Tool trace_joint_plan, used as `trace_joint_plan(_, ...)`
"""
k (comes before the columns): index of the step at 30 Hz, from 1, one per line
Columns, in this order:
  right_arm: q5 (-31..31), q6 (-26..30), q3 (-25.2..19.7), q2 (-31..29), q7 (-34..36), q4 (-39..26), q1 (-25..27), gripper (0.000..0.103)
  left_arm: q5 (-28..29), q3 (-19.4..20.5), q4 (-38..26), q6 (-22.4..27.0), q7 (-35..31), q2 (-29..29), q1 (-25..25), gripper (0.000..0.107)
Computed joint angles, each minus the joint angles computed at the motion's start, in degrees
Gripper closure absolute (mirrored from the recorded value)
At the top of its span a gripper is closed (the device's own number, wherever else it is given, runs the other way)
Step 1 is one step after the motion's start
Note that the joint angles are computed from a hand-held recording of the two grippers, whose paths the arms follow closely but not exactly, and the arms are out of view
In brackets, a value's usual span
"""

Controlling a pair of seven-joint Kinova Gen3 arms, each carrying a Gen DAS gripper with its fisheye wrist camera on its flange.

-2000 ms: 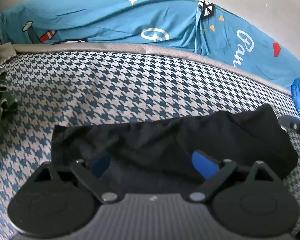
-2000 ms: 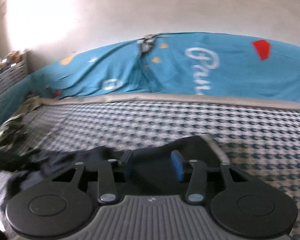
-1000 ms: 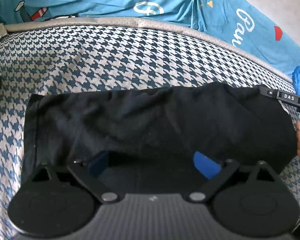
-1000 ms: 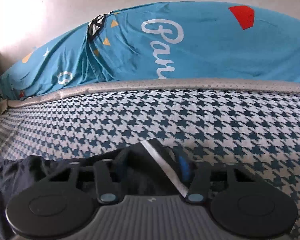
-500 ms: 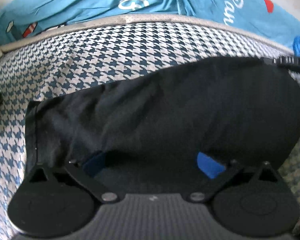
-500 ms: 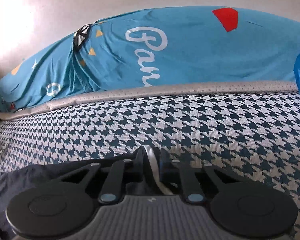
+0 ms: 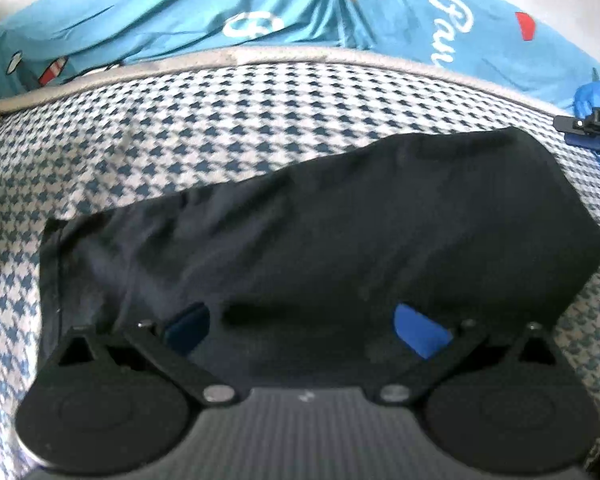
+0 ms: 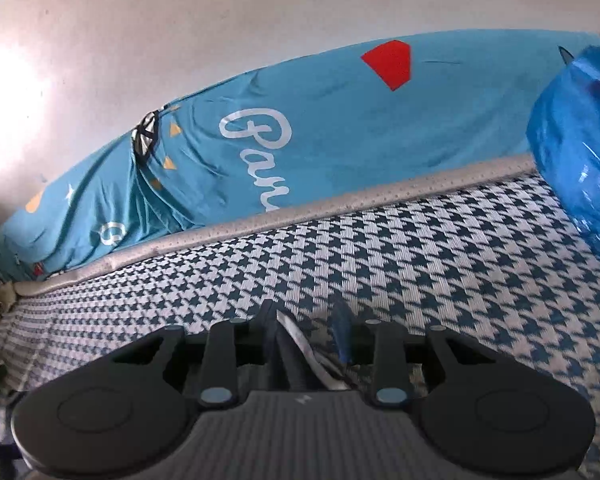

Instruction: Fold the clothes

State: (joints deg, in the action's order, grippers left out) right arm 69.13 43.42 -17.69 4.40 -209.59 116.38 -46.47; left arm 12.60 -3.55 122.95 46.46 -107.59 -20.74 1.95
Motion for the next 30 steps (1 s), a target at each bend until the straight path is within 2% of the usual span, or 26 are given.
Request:
trace_joint_plan(5, -3.28, -2.61, -1.29, -3.71, 2.04, 3.02, 0.74, 0.072, 0.17, 1.51, 0.61, -0.48, 0.34, -0.55, 1.37, 0.005)
trace_joint_plan(8, -6.39, -6.59, -1.66, -4.85, 5.17, 4.01, 2.05, 0.072, 0.38, 1.9, 0.9, -0.79, 0.01, -0.49, 2.36, 0.005)
trace_joint_plan(13, -10.79, -13.25, -1.87, -4.95, 9.49, 4.68, 4.08, 0.072, 1.0, 2.2, 0.84, -0.79, -0.47, 0.21, 3.46, 0.005)
trace_joint_plan(15, -13.67, -13.79, -1.83, -4.25, 13.09, 4.11, 4.46, 0.072, 0.37, 3.22, 0.94, -1.02, 0.16, 0.27, 3.45, 0.005)
trace_joint_plan(17, -17.87, -11.8, -1.76, -2.88, 17.48, 2.6, 4.31, 0.072, -0.1, 3.72, 0.99, -1.07, 0.47, 0.47, 3.66, 0.005)
trace_joint_plan(20, -22.07, -6.89, -0.53, -0.97, 19.92, 0.51, 2.6, 0.073, -0.92, 4.19, 1.22, -1.45, 0.96, 0.52, 3.82, 0.005)
trace_joint_plan(30, -23.2, -2.39, 0.26, -0.61, 19.14, -0.43, 0.82, 0.077, -3.84, 5.89, 2.85, -3.8, 3.18, -0.57, 4.19, 0.005)
